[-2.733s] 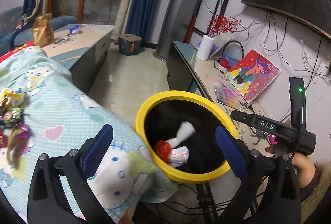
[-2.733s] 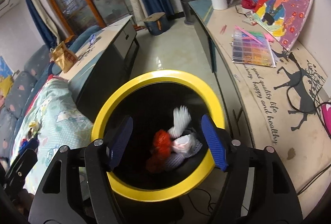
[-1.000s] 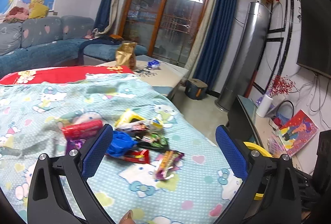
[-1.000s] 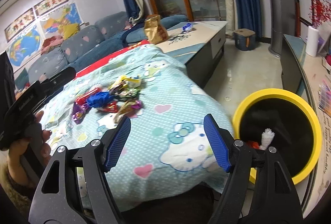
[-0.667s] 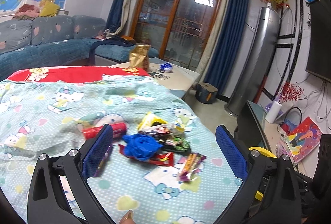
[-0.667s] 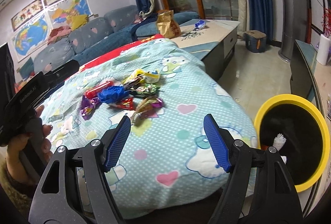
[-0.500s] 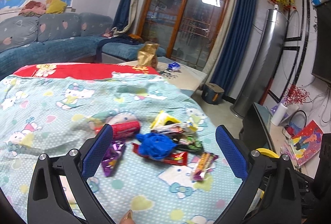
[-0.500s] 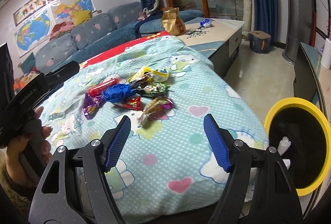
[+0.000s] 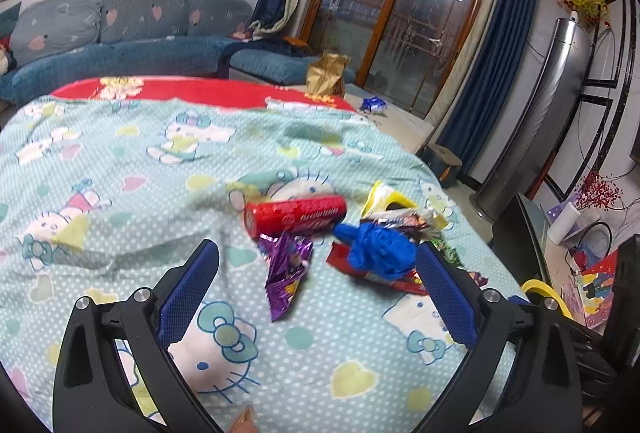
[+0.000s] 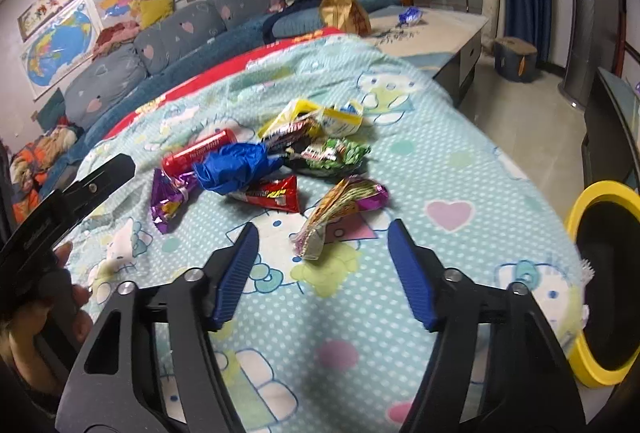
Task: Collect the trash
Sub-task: 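Grasp the purple wrapper with the left tool while the right tool grasps a gold wrapper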
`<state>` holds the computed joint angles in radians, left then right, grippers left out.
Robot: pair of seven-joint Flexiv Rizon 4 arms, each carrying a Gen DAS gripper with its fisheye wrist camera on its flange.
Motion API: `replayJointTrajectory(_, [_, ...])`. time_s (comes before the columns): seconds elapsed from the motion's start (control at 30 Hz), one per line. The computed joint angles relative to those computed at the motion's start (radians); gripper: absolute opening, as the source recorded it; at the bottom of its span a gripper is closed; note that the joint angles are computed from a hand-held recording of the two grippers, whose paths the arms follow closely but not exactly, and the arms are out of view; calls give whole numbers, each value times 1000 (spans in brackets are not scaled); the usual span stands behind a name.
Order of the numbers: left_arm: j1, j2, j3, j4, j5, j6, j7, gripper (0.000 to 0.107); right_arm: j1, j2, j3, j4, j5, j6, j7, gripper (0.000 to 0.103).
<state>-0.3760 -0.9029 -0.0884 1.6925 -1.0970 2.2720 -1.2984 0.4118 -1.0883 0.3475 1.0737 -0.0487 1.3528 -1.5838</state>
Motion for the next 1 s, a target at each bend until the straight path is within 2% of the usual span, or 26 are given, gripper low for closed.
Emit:
replayJointTrajectory(0.03, [11,2,-6,8,15,-8,-14,88,-1,-8,7,-14,0,-15,0,50])
replayJointTrajectory(0.13, [33,1,-8,22,52,-38,-63,69,-2,-36,27,-65,11,-77,-7,33])
replayJointTrajectory(0.2, [45,-2,-3,25,85,-67,-97,63,-7,-51,48,-94,30,-117,-32,13])
replayJointTrajectory(0.37, [16,-19,56,-3,54,-152,-114,41,-24,-35,79,-72,96,-111,-123,4])
replayJointTrajectory(0.43, [-19,-29,98,-27,-12,-212,-87,24,-34,-20,90,-48,119,-99,-152,4])
replayJointTrajectory(0.47, [-33,-33,115,-32,-34,-234,-81,20,-43,-13,101,-36,130,-95,-169,4])
replayJointTrajectory(0.5, [-32,-35,120,-33,-29,-244,-90,12,-49,-6,108,-25,141,-91,-183,4])
replayJointTrajectory(0.7, [-2,-21,107,11,126,-203,-221,5,-75,27,131,28,185,-62,-242,4])
replayJointTrajectory(1.0, [-22,16,121,37,228,-144,-261,5,-103,67,156,94,199,-30,-301,4])
